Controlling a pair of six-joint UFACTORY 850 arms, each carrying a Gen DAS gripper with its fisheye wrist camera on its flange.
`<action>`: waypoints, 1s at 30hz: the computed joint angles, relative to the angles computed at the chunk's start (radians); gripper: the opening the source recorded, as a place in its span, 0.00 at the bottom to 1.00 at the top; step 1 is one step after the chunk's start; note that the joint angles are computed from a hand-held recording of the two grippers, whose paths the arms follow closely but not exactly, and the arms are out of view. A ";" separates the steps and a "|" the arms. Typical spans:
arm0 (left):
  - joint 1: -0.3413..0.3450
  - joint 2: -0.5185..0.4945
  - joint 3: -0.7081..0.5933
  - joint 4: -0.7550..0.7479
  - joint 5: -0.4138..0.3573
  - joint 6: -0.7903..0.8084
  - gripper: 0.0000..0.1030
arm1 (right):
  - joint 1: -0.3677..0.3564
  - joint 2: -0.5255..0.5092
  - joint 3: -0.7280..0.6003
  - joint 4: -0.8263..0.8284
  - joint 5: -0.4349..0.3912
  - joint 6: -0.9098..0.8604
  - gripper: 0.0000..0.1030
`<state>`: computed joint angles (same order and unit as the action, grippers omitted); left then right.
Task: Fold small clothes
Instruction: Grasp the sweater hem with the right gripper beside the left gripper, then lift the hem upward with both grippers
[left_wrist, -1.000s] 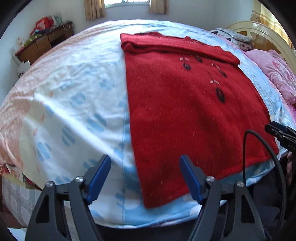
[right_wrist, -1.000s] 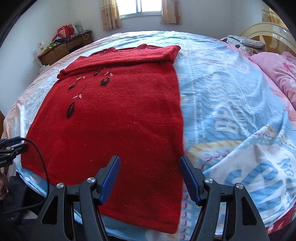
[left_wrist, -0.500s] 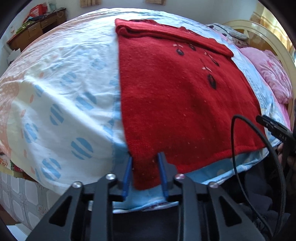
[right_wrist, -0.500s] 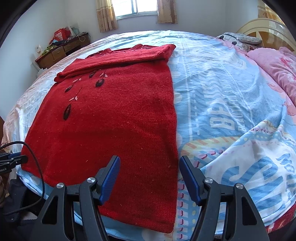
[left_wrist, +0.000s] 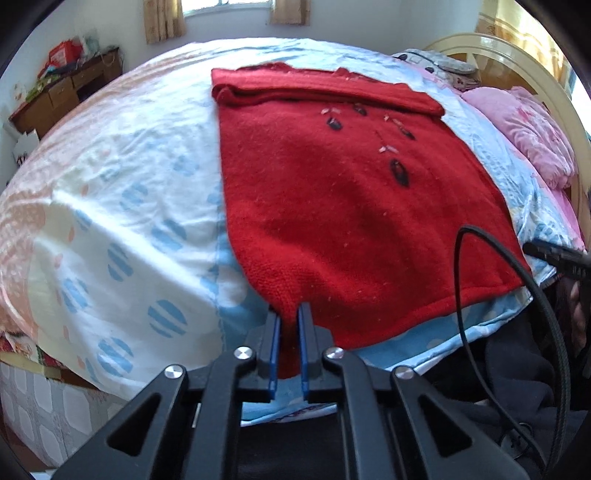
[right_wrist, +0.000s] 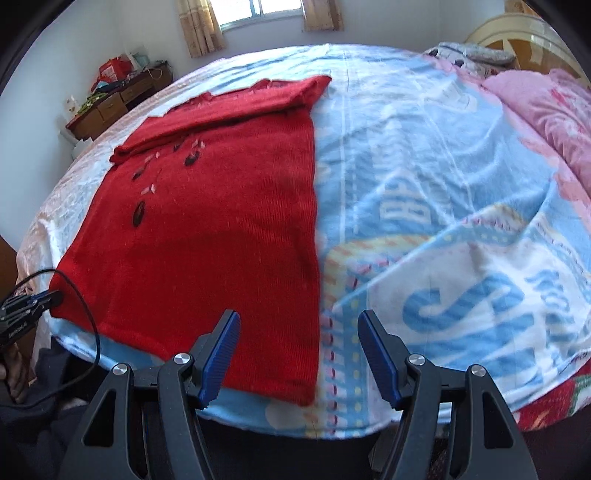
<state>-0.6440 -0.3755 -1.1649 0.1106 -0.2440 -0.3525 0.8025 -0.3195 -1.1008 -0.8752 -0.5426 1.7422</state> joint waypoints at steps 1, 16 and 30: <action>0.002 -0.005 -0.008 -0.019 -0.007 0.010 0.09 | -0.003 -0.003 0.000 0.029 0.013 -0.025 0.65; 0.020 -0.001 -0.003 -0.136 -0.007 0.113 0.09 | -0.029 0.002 0.040 0.193 0.138 -0.132 0.22; 0.020 -0.004 -0.009 -0.103 -0.003 0.086 0.09 | -0.042 0.012 0.065 0.216 0.261 -0.147 0.15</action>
<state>-0.6238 -0.3798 -1.1744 0.0078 -0.2473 -0.2665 0.7606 -0.3076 -1.0359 -0.6587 -0.2814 1.5953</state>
